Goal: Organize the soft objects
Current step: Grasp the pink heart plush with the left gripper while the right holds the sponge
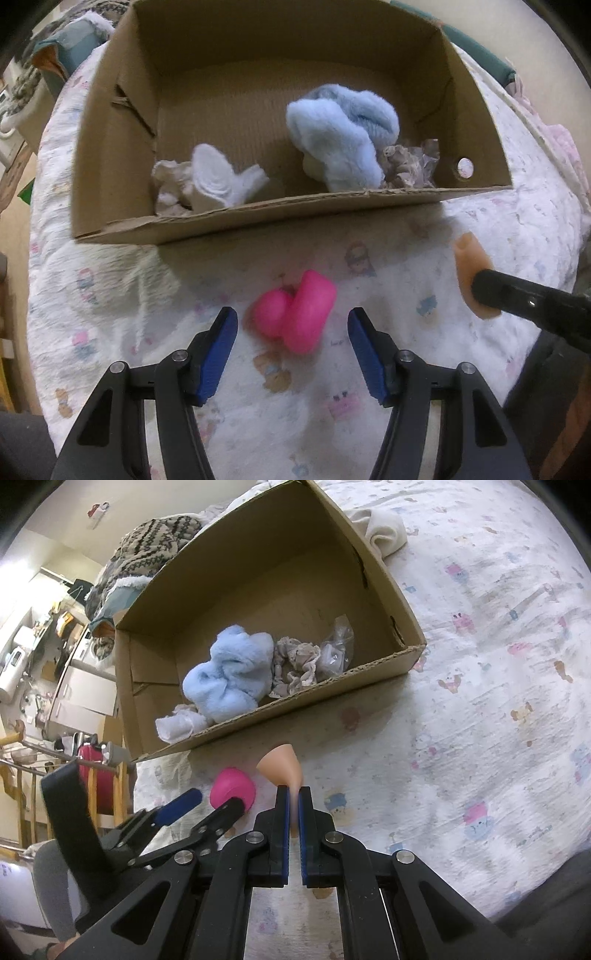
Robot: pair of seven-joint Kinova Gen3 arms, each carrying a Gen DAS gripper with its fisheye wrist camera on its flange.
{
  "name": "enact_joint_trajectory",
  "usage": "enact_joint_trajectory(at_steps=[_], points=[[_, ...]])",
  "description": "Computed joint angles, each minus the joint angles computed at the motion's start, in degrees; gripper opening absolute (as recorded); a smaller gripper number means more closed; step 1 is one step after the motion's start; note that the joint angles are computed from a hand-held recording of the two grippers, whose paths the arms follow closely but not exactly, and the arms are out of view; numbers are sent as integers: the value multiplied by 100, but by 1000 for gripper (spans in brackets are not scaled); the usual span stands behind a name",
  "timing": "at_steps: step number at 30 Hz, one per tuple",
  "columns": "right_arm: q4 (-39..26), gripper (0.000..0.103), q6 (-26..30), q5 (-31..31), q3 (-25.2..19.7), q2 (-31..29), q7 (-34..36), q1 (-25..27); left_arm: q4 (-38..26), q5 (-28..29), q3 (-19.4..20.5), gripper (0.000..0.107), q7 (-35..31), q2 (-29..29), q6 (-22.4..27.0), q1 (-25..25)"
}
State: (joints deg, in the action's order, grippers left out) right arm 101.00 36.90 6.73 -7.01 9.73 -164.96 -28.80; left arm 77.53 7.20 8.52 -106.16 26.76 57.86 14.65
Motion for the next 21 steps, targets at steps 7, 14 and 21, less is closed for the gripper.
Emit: enact_joint_trajectory(at_steps=[7,14,21], points=[[-71,6,94,-21,-21,35,105,19,-66,-17,-29,40,108,77,102,-2],[-238,6,283,-23,-23,146,231,-34,-96,-256,-183,39,502,9,254,54],[-460,6,499,-63,-24,285,455,-92,270,-322,-233,39,603,-380,148,-142]])
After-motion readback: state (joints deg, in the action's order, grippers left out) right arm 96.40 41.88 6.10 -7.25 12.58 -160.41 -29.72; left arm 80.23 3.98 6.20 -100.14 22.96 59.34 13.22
